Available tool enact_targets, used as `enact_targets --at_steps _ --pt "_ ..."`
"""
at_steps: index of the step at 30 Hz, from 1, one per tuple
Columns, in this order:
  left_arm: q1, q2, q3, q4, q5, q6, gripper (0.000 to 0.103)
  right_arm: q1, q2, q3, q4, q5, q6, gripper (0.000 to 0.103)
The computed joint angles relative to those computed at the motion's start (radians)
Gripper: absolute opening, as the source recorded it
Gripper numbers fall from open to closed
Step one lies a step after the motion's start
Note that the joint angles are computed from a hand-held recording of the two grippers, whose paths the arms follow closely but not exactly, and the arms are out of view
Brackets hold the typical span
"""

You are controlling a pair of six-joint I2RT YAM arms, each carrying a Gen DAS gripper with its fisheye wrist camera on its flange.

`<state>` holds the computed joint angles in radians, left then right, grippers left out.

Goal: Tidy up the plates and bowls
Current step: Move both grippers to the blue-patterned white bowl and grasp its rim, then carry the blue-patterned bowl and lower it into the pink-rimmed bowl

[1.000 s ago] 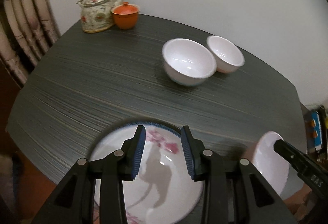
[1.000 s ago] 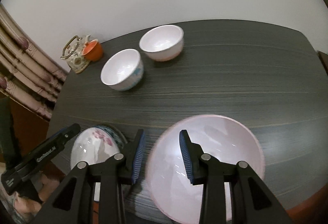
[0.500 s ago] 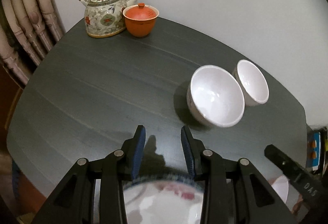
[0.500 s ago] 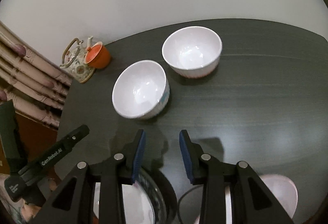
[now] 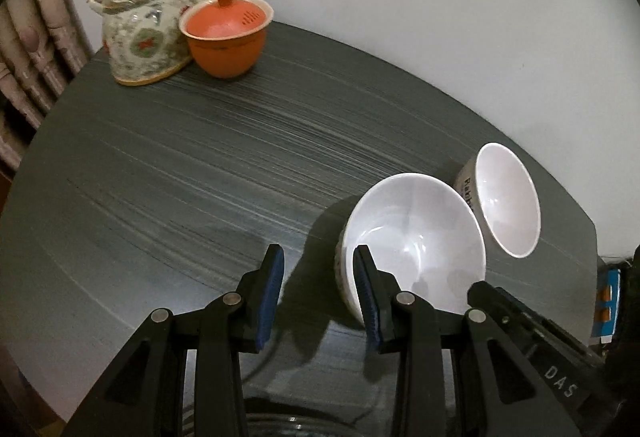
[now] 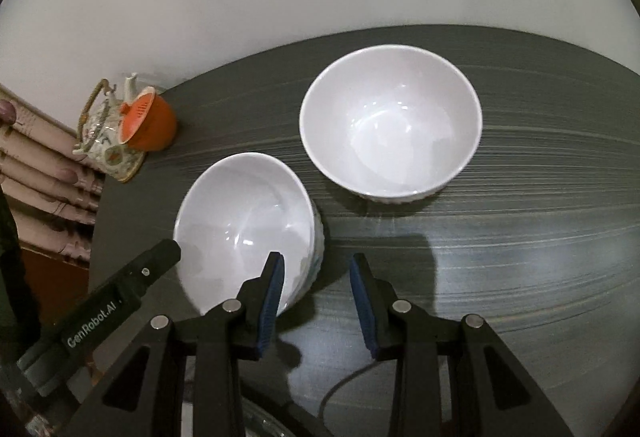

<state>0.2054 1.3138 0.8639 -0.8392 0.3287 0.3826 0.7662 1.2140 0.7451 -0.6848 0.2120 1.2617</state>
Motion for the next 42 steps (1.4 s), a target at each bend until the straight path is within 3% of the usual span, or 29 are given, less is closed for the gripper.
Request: enact_targets --at_steps 8,11,15,20,28,42 --pt "-0.063 0.059 -0.035 0.079 -0.034 -0.052 0.029 -0.044 0.074 -0.021 0.093 -0.047 -0.027 0.035" --pt "-0.077 0.078 -0.038 0.079 -0.059 -0.05 0.018 -0.039 0.088 -0.023 0.108 -0.046 -0.046 0.025" --pt "-0.072 0.089 -0.04 0.071 -0.033 -0.047 0.013 -0.024 0.105 -0.006 0.115 -0.034 -0.044 0.018" --pt "-0.085 0.065 -0.053 0.057 -0.047 -0.034 0.01 -0.005 0.109 0.014 0.09 -0.03 -0.025 0.017" --pt "-0.025 -0.032 -0.079 -0.03 -0.036 0.034 0.01 0.095 0.068 0.047 0.009 0.01 0.065 0.017" --pt "0.201 -0.266 -0.033 -0.314 0.037 0.271 0.01 0.397 -0.01 0.171 -0.229 0.164 0.331 0.017"
